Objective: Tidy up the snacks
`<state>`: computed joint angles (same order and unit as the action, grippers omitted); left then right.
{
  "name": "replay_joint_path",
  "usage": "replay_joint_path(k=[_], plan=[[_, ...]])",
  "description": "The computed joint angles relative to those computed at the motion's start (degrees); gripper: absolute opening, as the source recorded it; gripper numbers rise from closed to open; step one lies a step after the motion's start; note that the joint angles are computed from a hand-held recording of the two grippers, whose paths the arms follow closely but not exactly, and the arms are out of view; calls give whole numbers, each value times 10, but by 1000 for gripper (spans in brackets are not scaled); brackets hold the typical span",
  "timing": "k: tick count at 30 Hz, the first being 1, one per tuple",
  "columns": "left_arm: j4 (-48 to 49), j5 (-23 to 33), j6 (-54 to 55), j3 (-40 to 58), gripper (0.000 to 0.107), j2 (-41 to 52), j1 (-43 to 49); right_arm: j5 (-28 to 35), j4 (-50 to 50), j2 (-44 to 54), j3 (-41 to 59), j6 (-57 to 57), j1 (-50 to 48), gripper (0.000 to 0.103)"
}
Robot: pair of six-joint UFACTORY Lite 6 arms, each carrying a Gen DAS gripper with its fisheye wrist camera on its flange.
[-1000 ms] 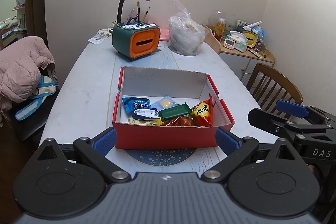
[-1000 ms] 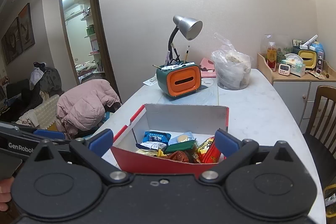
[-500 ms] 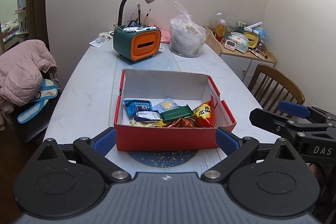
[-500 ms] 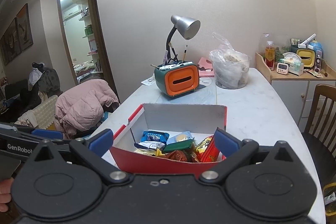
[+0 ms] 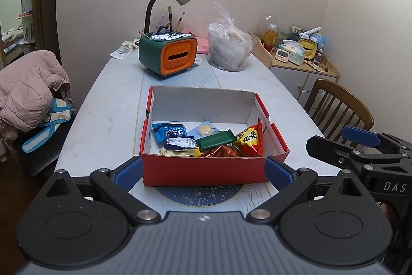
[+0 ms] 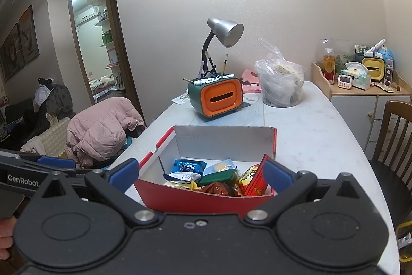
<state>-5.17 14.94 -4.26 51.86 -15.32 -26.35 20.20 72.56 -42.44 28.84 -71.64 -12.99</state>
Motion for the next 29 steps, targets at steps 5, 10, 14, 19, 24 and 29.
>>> replay_joint_path(k=[5, 10, 14, 19, 24, 29], plan=[[14, -1, -14, -1, 101, -3, -3, 4, 2, 1, 1, -3, -3, 103], [10, -1, -10, -2, 101, -3, -2, 4, 4, -1, -4, -4, -6, 103], [11, -1, -10, -1, 101, -2, -2, 5, 10, -2, -7, -12, -8, 103], [12, 2, -11, -2, 101, -6, -1, 4, 8, -3, -9, -9, -7, 103], [-30, 8, 31, -2, 101, -7, 6, -12, -2, -16, -24, 8, 6, 103], [-54, 11, 53, -5, 101, -8, 11, -37, -32, -26, -35, 52, 30, 103]])
